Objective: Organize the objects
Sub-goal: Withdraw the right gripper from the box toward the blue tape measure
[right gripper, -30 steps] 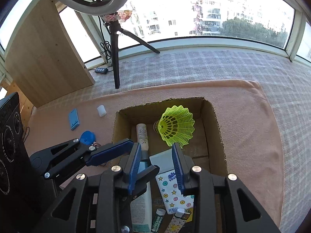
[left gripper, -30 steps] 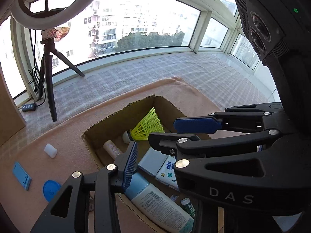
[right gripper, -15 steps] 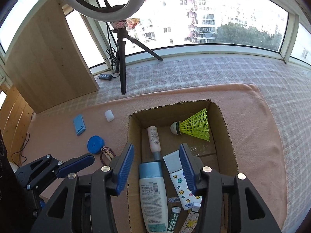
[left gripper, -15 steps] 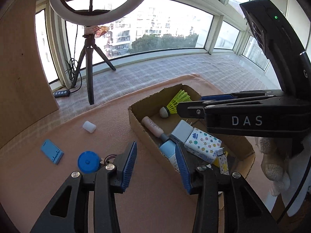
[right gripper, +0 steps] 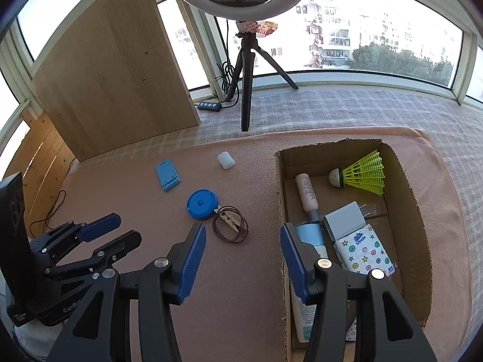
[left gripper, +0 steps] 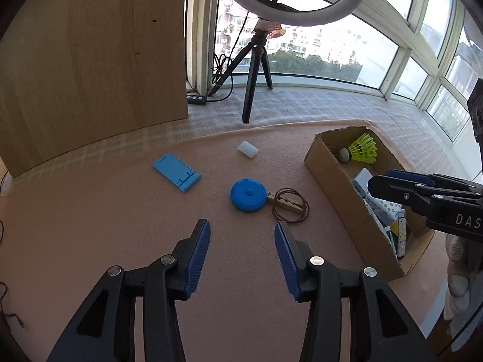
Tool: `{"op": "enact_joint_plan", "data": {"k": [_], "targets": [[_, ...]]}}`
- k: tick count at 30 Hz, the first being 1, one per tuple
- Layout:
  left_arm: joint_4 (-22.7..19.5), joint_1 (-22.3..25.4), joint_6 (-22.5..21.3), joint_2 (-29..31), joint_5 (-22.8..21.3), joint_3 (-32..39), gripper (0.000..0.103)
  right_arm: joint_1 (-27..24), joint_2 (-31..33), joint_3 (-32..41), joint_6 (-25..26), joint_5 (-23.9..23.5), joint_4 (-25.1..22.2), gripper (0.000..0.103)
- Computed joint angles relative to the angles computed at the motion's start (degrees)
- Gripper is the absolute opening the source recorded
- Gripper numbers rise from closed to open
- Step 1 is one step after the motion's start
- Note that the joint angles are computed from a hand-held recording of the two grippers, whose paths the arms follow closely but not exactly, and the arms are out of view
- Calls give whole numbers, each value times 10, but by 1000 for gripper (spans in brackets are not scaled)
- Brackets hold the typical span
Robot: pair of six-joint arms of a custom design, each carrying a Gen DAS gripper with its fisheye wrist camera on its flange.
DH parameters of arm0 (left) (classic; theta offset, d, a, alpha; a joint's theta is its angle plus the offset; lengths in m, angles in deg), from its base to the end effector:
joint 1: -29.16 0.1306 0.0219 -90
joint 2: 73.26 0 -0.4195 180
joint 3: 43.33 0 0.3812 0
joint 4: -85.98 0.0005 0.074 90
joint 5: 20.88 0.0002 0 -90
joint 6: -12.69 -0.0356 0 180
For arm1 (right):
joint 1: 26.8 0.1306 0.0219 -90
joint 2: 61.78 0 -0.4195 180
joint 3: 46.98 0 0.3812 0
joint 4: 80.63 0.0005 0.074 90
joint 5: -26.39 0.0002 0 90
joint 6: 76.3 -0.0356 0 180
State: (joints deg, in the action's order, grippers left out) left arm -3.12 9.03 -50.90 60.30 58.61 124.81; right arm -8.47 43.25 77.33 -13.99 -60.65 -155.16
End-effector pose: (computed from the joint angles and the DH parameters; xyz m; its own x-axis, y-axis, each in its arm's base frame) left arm 0.6480 -0.2311 0.5621 -0.7911 -0.1758 -0.5859 -0.1260 0.9841 -0.1251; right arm 0.5255 0.1716 0.5715 -0.8236 0.2160 -0.5244 0.1091 0.9677 0.2273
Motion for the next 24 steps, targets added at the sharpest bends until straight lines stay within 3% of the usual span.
{"op": "enact_joint_plan", "data": {"k": [3,9,17,24], "targets": [[29,12,1,-48,-10,-88,52,17,9,8,-2,2,0,48],[49,38,-5,-87,-2,-161,55,33,37,34,-2,-16,-2,48],[63,66,-12,-98,14,-191,55,19,89,89,-27,-83,-21,48],[53,85,-18,-82,22,-170,55,8,142,166,-28,-98,-56,47]]}}
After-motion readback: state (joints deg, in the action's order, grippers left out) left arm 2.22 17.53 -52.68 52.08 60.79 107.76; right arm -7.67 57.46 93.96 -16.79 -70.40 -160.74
